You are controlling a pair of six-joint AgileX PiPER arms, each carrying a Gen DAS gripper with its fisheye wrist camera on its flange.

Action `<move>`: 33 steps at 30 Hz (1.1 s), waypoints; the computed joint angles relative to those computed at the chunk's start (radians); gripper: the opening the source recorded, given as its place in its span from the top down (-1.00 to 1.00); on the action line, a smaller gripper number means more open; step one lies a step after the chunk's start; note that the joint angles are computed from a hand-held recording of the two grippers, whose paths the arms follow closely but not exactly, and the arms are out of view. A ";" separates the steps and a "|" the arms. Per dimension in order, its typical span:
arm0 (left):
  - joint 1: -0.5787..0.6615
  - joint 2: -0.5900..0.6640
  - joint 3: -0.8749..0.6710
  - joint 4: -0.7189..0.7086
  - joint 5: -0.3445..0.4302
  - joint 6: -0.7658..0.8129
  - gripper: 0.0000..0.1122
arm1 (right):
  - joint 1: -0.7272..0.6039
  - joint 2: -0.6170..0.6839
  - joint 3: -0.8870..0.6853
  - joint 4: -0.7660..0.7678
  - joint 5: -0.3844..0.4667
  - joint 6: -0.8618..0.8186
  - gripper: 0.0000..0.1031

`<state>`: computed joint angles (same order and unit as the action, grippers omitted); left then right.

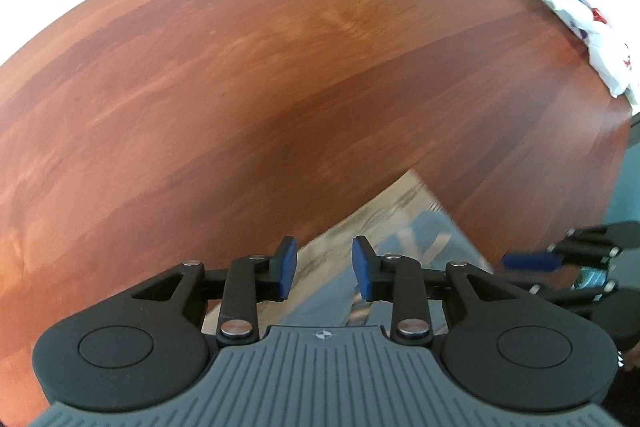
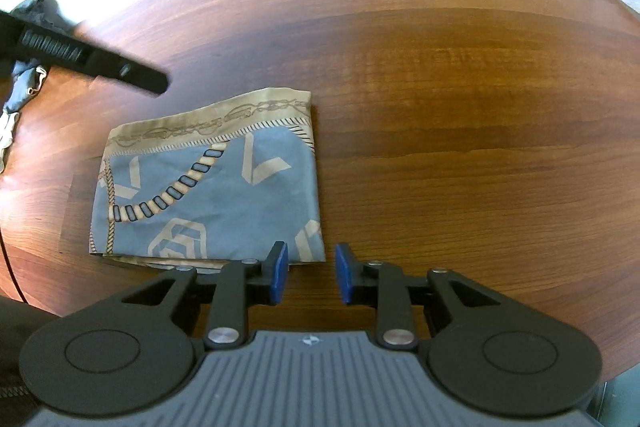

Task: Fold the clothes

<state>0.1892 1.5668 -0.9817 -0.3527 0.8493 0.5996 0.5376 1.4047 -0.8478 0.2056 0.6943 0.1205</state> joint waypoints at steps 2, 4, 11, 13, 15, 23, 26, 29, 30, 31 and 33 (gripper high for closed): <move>0.036 -0.012 0.032 -0.002 -0.005 0.012 0.40 | 0.000 0.003 -0.005 -0.008 0.005 -0.001 0.31; 0.076 -0.025 0.068 -0.001 -0.011 0.022 0.40 | -0.002 0.008 -0.007 -0.004 0.007 -0.011 0.28; 0.183 -0.052 0.173 -0.012 -0.055 0.103 0.39 | 0.010 0.029 -0.017 -0.003 0.012 -0.028 0.20; 0.200 -0.050 0.186 -0.018 -0.064 0.140 0.39 | 0.015 0.032 -0.020 -0.005 0.014 -0.028 0.20; 0.211 -0.040 0.188 -0.025 -0.067 0.187 0.39 | 0.025 0.033 -0.021 -0.011 0.014 -0.019 0.18; 0.222 0.017 0.123 -0.020 -0.036 0.361 0.38 | 0.111 0.005 -0.016 -0.087 0.022 0.140 0.09; 0.228 0.046 0.090 -0.009 -0.016 0.426 0.38 | 0.164 -0.010 -0.011 -0.129 0.022 0.245 0.07; 0.237 0.082 0.049 -0.002 0.012 0.499 0.37 | 0.239 -0.020 -0.009 -0.193 0.027 0.394 0.07; 0.240 0.108 0.022 -0.002 0.032 0.539 0.35 | 0.265 -0.023 -0.009 -0.216 0.030 0.447 0.07; 0.240 0.125 0.005 -0.002 0.043 0.559 0.34 | 0.292 -0.025 -0.009 -0.239 0.034 0.500 0.06; 0.241 0.160 -0.030 -0.006 0.073 0.598 0.34 | 0.342 -0.029 -0.011 -0.281 0.042 0.603 0.05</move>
<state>0.4305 1.7270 -1.0120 -0.3590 0.9219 1.1979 0.8795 1.3757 -0.8587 -0.0749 0.7363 0.7232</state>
